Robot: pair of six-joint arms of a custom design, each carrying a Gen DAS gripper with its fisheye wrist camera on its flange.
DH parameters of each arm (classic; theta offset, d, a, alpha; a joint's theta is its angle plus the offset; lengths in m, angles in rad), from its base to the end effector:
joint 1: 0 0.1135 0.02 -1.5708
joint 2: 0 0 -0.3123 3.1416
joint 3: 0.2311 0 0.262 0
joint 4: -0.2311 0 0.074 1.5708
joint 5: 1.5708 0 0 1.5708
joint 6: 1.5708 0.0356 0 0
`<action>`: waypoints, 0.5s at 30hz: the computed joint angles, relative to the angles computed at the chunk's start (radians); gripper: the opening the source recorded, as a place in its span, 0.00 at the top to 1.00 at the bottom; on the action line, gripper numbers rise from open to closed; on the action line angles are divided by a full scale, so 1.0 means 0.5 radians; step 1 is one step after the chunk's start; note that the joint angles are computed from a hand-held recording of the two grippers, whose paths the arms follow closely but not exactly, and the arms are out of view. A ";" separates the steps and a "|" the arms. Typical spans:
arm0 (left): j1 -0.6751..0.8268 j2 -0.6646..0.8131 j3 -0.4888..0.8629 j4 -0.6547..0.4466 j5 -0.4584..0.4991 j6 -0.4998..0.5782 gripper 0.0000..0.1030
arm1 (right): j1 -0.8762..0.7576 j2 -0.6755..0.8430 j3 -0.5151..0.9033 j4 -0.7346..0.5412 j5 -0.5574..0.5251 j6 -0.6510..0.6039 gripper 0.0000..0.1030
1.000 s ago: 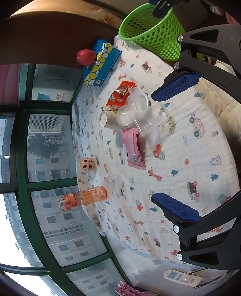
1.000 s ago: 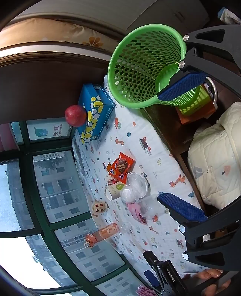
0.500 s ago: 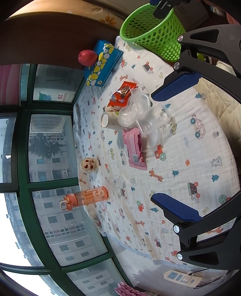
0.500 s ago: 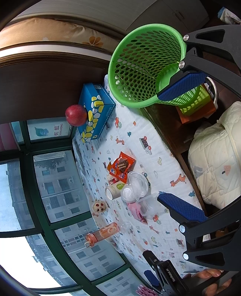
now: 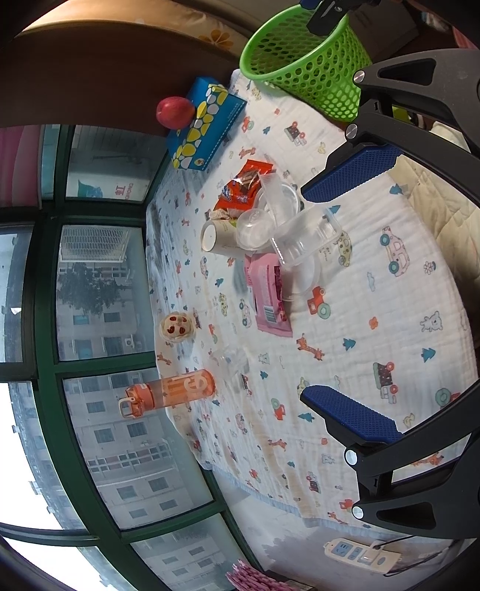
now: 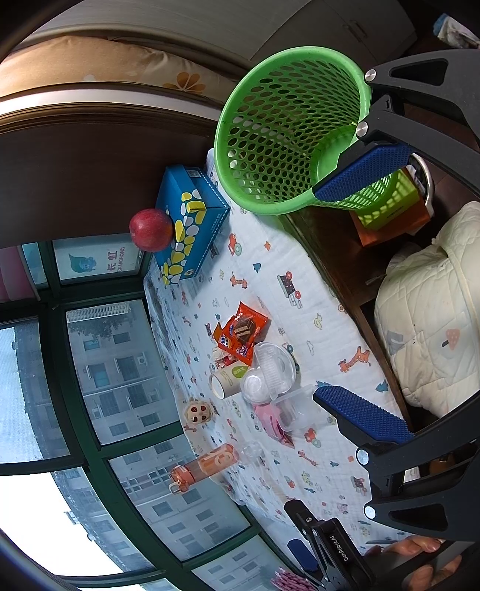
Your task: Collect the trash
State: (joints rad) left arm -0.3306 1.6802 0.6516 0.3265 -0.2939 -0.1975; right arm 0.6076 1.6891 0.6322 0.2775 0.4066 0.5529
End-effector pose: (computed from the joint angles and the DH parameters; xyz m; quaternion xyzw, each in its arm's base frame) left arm 0.3057 -0.0940 0.1666 -0.0018 0.8995 0.0196 0.4365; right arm 0.2629 0.1656 0.1560 0.0531 0.9055 0.0512 0.4179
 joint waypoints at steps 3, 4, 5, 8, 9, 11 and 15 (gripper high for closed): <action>0.000 0.003 0.006 -0.004 -0.006 0.001 0.05 | 0.011 0.002 0.006 -0.006 0.008 0.006 0.06; 0.005 0.002 0.005 -0.003 -0.001 0.002 0.05 | 0.015 0.002 0.009 -0.009 0.010 0.009 0.06; 0.005 0.001 0.002 0.000 0.001 0.005 0.05 | 0.018 0.003 0.011 -0.011 0.013 0.011 0.06; 0.005 0.001 -0.002 0.006 0.000 0.005 0.05 | 0.029 0.011 0.025 -0.023 0.019 0.025 0.06; 0.007 0.002 -0.001 0.005 0.001 0.006 0.05 | -0.017 0.006 0.005 0.006 -0.013 -0.006 0.06; 0.007 0.001 -0.004 0.006 0.003 0.007 0.05 | -0.017 0.006 0.005 0.006 -0.015 -0.007 0.06; 0.006 0.002 -0.005 0.008 0.001 0.007 0.05 | 0.003 0.004 0.019 -0.021 -0.006 0.012 0.06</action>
State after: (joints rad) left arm -0.3276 1.6814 0.6493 0.3306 -0.2934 -0.1938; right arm 0.6089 1.6910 0.6417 0.2671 0.4038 0.5588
